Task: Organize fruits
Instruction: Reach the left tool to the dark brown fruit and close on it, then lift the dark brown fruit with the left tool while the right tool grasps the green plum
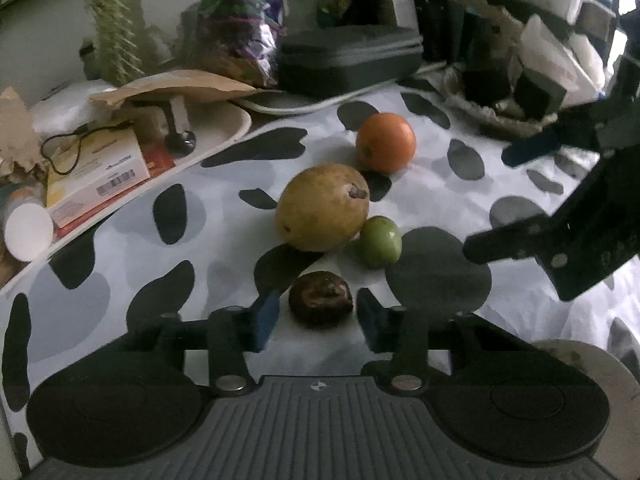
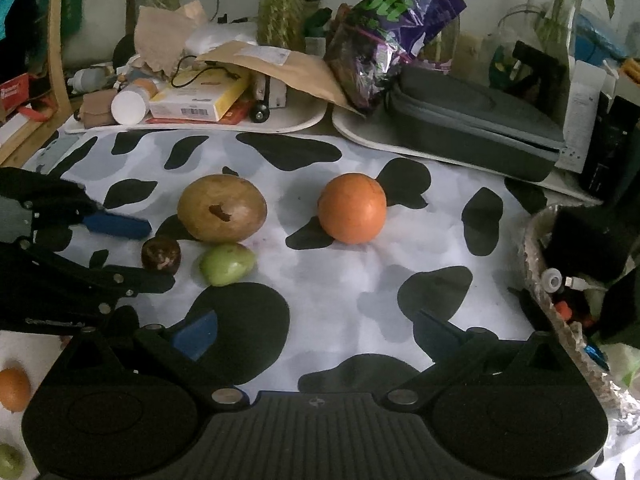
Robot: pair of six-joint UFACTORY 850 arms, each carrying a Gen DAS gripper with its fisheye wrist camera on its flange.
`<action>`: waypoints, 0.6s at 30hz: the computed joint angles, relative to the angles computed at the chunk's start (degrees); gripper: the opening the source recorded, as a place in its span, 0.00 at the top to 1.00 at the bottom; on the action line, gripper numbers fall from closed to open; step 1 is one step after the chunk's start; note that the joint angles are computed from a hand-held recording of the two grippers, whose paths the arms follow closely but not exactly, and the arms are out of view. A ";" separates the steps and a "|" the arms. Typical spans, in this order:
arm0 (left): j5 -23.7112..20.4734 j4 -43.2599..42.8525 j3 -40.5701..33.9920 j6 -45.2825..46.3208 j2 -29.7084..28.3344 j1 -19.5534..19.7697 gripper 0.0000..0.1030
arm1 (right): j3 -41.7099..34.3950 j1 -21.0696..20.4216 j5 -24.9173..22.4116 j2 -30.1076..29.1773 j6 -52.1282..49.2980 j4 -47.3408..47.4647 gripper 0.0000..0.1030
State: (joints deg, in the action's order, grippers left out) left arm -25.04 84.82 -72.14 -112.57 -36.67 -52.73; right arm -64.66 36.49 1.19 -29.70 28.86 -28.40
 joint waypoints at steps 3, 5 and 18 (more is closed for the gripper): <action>-0.25 -3.17 -1.13 4.16 -0.61 -0.10 0.64 | -0.11 -0.07 0.20 -0.15 -3.60 3.77 0.00; -0.44 -4.10 -1.51 5.03 -0.81 -0.07 0.66 | -0.13 -0.05 0.15 -0.21 -4.01 4.22 0.00; -4.49 1.12 1.36 -2.60 1.10 -0.81 0.69 | -0.28 0.78 3.72 -0.75 2.58 -2.33 0.00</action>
